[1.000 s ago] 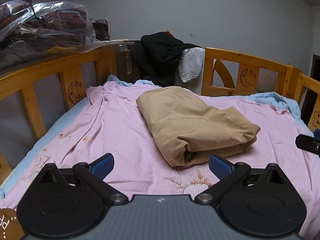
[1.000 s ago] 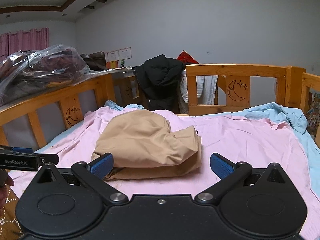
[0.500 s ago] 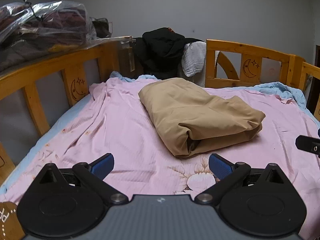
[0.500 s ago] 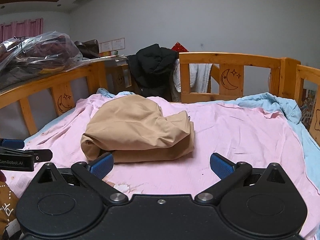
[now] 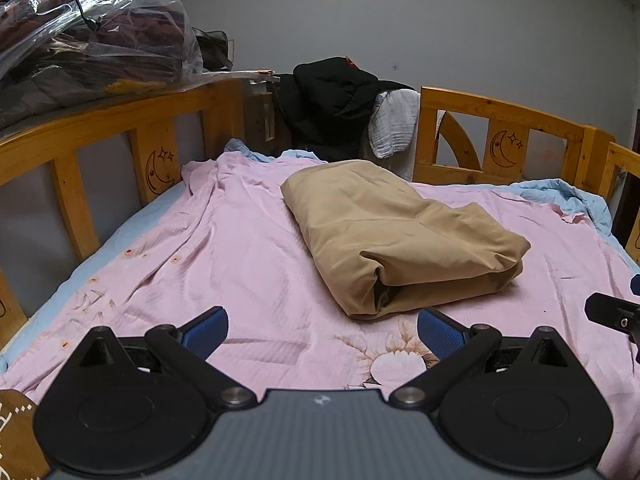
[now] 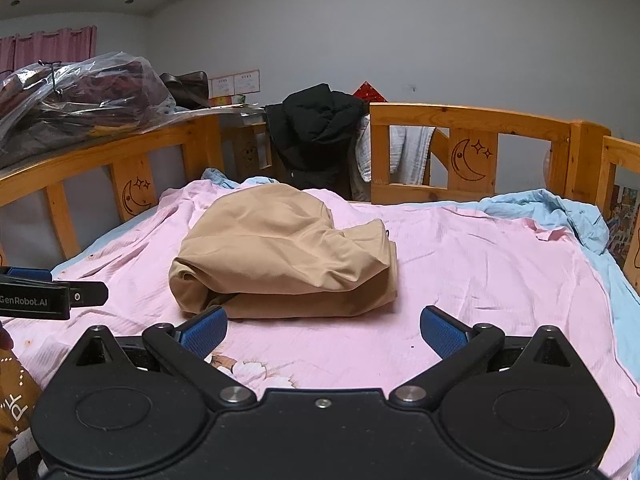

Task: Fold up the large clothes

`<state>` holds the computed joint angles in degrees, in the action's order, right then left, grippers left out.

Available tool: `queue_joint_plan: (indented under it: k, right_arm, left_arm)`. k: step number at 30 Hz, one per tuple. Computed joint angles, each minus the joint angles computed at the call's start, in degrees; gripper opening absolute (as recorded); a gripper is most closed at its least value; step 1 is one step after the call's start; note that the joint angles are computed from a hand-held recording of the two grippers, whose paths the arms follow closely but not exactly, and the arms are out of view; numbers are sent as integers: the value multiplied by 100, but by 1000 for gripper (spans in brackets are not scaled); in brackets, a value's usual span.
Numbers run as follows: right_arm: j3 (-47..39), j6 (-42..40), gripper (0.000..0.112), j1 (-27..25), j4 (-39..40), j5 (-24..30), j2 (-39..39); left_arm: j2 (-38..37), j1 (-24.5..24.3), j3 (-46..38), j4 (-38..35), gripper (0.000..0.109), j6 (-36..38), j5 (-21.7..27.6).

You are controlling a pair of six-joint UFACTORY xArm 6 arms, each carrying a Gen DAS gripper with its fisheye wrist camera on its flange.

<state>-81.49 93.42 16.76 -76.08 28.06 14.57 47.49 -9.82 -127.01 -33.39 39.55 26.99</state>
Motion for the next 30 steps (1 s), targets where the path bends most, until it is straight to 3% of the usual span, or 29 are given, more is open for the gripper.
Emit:
queue_joint_plan:
  k: [30]
  right_arm:
    - [24, 24, 102, -33, -4, -14, -19]
  left_arm:
    - [-33, -7, 39, -7, 102, -17, -13]
